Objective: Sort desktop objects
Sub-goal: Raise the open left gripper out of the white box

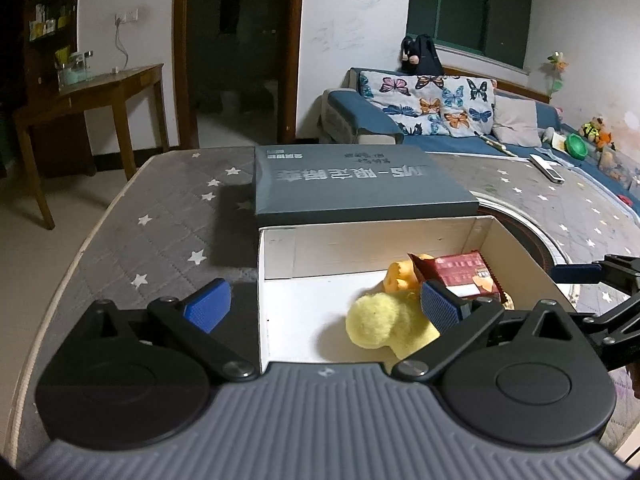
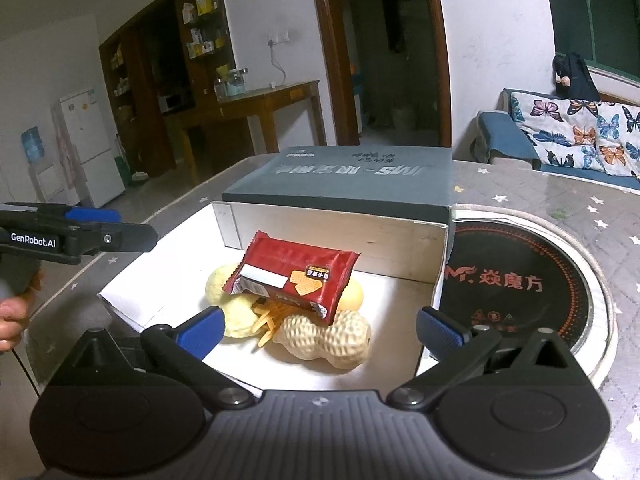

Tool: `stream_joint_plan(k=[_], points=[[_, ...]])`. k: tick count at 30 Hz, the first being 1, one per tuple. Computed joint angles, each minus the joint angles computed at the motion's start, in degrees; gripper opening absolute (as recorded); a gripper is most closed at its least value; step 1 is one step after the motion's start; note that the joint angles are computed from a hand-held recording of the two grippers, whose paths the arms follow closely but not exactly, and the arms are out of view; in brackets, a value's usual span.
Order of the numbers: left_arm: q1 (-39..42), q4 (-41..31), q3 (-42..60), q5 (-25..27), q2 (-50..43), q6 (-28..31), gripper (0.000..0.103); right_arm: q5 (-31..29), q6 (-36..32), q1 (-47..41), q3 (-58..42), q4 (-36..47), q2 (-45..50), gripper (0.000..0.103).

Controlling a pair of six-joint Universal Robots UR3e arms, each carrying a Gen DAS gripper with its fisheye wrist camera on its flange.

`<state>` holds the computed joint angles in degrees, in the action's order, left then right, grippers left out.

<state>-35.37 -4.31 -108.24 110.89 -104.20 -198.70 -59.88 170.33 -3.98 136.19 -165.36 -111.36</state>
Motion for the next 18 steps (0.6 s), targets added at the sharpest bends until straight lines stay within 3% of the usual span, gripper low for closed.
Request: stream_joint_plan(k=[4,18], points=[[0.78,-2.07,3.03,-0.25,-1.46,0.27,0.101,1.53,0.7,-0.9,-1.43,0.74,0.72,0.103],[-0.28,-9.34,9.74,0.97,-5.82,-1.8,0.101,-1.93,2.99,2.98,-7.46,-1.69,9.21,0.103]])
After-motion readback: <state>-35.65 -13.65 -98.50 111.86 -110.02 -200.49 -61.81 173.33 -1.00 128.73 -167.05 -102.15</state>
